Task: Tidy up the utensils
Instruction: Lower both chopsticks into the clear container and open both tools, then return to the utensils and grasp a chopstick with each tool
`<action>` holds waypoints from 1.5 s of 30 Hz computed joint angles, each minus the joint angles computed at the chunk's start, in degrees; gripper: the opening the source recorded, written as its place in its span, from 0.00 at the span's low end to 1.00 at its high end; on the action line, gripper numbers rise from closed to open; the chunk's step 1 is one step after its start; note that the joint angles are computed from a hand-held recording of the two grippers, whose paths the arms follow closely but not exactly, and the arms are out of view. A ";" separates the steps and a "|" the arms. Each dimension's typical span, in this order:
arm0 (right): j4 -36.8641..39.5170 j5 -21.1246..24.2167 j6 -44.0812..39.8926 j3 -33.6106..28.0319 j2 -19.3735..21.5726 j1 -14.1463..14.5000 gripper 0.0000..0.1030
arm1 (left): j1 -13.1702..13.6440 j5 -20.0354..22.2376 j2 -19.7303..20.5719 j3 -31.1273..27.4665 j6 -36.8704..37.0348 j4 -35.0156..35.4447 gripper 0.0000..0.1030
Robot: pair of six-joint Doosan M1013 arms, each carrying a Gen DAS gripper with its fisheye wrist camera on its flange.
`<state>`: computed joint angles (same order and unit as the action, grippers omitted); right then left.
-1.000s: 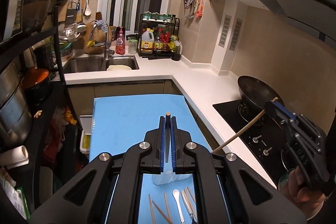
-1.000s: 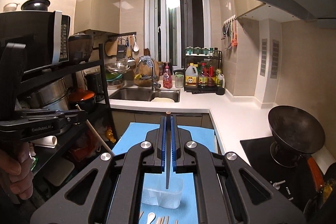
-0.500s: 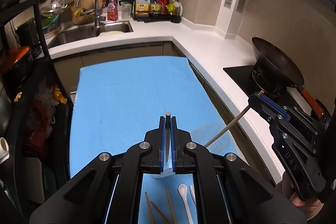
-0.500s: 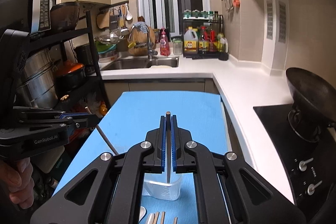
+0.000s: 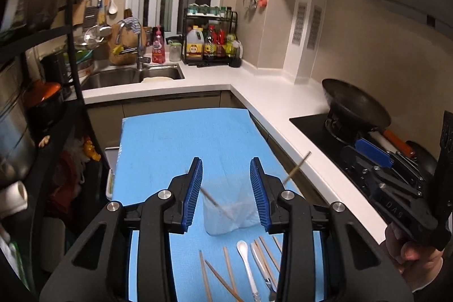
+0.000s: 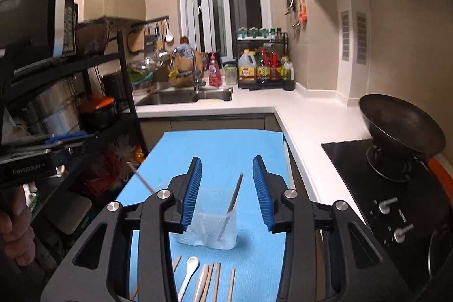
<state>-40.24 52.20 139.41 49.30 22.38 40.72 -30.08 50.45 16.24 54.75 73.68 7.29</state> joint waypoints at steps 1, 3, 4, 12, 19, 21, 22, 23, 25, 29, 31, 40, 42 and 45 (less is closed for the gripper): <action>-1.50 -0.63 1.97 2.26 -1.25 0.68 0.38 | -0.34 -2.21 -2.04 3.61 -1.49 0.81 0.34; -4.73 -0.96 6.21 6.77 -3.47 2.22 0.38 | -1.17 -5.63 -5.21 9.59 -4.17 3.29 0.34; -6.04 -0.91 8.62 9.24 -4.57 3.12 0.38 | -1.69 -7.32 -6.92 13.04 -5.87 4.98 0.29; -11.90 -0.65 21.51 23.99 -9.07 8.81 0.16 | -4.18 -12.70 -14.72 32.00 -17.40 11.92 0.14; -7.64 1.72 24.08 30.69 -9.00 10.13 0.15 | -6.19 -11.58 -16.78 40.92 -26.76 10.45 0.14; -6.03 1.53 24.45 31.47 -8.91 9.71 0.17 | -6.02 -11.72 -16.84 41.18 -26.32 9.70 0.14; -5.27 1.20 24.39 31.77 -8.85 9.48 0.19 | -6.46 -11.64 -16.86 41.33 -27.34 12.11 0.15; -4.75 1.33 24.04 31.87 -8.63 9.36 0.22 | -6.71 -11.57 -16.76 41.36 -27.67 13.37 0.16; -4.13 1.87 23.04 31.93 -8.13 9.19 0.28 | -6.35 -11.52 -16.30 41.46 -26.61 11.94 0.17; -3.21 1.17 24.26 32.91 -8.01 8.64 0.29 | -6.92 -9.33 -14.92 41.22 -28.26 14.25 0.17; -4.15 1.76 23.94 32.71 -7.74 8.87 0.29 | -7.43 -8.53 -14.51 41.09 -29.90 17.02 0.17; -6.31 2.50 23.33 32.64 -7.44 9.81 0.07 | -9.19 -7.01 -14.41 41.12 -31.75 22.93 0.18; -7.41 3.49 23.68 32.38 -7.11 10.30 0.05 | -9.28 -6.88 -14.44 41.14 -32.07 23.00 0.18; -8.45 3.97 23.69 32.38 -6.97 10.67 0.05 | -9.49 -6.67 -14.32 41.04 -32.61 23.56 0.18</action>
<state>-48.70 56.17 163.10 81.69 15.42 51.40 -39.57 43.78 1.92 95.79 41.07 30.84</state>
